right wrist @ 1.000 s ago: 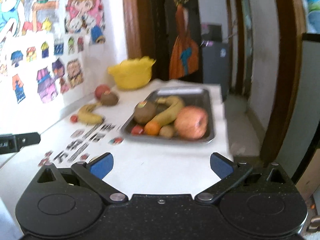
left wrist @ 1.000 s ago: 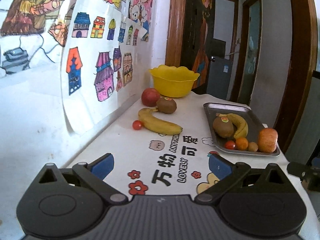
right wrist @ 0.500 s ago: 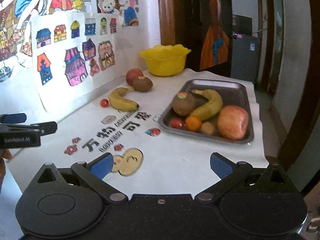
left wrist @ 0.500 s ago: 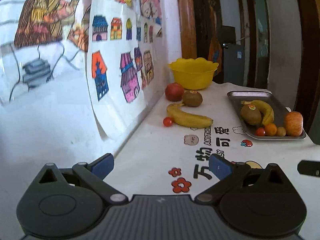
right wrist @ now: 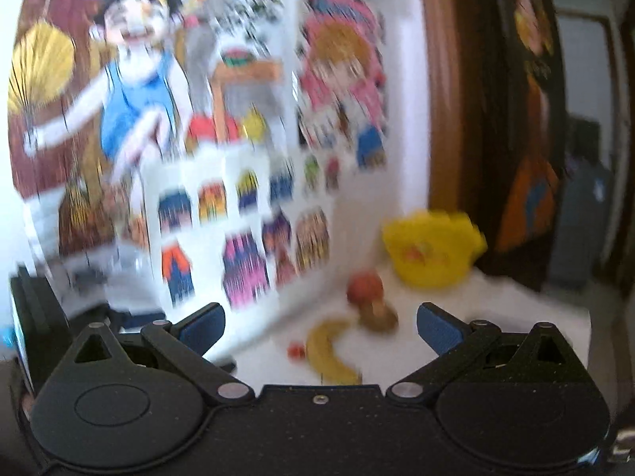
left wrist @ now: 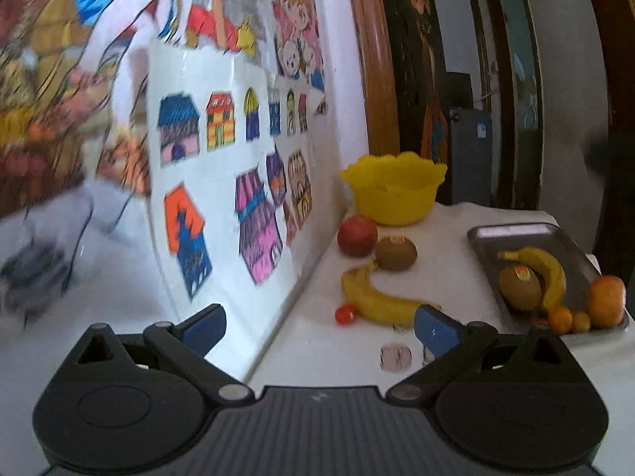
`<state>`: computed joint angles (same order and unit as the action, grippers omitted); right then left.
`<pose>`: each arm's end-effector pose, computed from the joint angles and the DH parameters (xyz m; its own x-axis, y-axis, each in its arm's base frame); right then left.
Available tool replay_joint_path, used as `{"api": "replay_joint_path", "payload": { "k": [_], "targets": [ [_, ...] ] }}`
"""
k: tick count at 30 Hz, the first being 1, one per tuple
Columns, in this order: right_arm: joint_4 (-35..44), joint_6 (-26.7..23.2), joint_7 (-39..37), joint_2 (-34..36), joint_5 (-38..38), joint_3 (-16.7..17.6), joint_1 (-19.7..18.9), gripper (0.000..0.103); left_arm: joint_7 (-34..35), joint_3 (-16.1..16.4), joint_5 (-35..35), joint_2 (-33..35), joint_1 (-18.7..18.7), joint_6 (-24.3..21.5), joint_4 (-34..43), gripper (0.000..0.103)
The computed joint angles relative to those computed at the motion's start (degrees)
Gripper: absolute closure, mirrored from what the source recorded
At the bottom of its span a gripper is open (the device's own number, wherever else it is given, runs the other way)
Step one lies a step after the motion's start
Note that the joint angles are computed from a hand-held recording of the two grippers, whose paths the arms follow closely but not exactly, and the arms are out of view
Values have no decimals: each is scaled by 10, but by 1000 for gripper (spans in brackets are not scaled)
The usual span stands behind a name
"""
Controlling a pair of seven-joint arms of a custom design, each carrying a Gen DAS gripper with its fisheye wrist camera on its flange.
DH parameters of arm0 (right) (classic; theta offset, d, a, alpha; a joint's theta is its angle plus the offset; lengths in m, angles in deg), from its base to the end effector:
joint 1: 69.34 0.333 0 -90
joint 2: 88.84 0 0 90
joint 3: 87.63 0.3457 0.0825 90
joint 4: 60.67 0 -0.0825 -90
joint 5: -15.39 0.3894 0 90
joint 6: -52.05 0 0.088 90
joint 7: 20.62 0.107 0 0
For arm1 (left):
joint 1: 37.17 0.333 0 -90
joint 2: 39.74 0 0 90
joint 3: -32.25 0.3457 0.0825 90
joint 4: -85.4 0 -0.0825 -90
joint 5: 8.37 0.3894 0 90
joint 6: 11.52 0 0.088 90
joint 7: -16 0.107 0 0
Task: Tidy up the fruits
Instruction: 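Move left tool to cherry tomato while right tool approaches the other banana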
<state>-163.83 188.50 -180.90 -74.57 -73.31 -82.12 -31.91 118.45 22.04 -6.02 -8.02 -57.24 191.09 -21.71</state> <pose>0.5018 0.4460 0.4781 -0.0843 -0.9960 -0.0311 -0.3597 0.0595 -0.9312 0.6175 -0.3398 0.3817 -0.5821 -0.8028 -0.1294 -0.2846 0.3502 -0.8924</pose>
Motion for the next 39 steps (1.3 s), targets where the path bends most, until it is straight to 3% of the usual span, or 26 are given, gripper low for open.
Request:
{"api": "replay_joint_path", "payload": {
  "k": [3,6,8,14,18,22,32,37,39],
  "targets": [
    [18,40,-27,11,-10,-13,-21,1,1,-5,10,18,4,-15,35,0],
    [35,111,-34,37,1,-26,-50,1,-14,-41,40,50,37,-34,71,1],
    [44,129,-47,58,17,-37,-57,1,-28,-56,51,70,50,-58,91,1],
    [85,190,-133,137,128,-64,-77,1,-26,2,37,112,-2,-107,150,1],
    [114,216,-214,182,179,-76,-83,1,-47,96,2,146,-80,-157,212,1],
    [122,255,-345,206,214,-76,-91,1,-65,110,13,177,-90,-179,256,1],
    [173,269,-487,261,287,-112,-61,5,-108,141,41,232,-113,-197,337,1],
    [180,296,-543,274,342,-120,-63,16,-86,106,67,255,-89,-206,377,7],
    [178,295,-579,274,376,-109,-71,29,-84,100,69,264,-86,-215,394,11]
  ]
}}
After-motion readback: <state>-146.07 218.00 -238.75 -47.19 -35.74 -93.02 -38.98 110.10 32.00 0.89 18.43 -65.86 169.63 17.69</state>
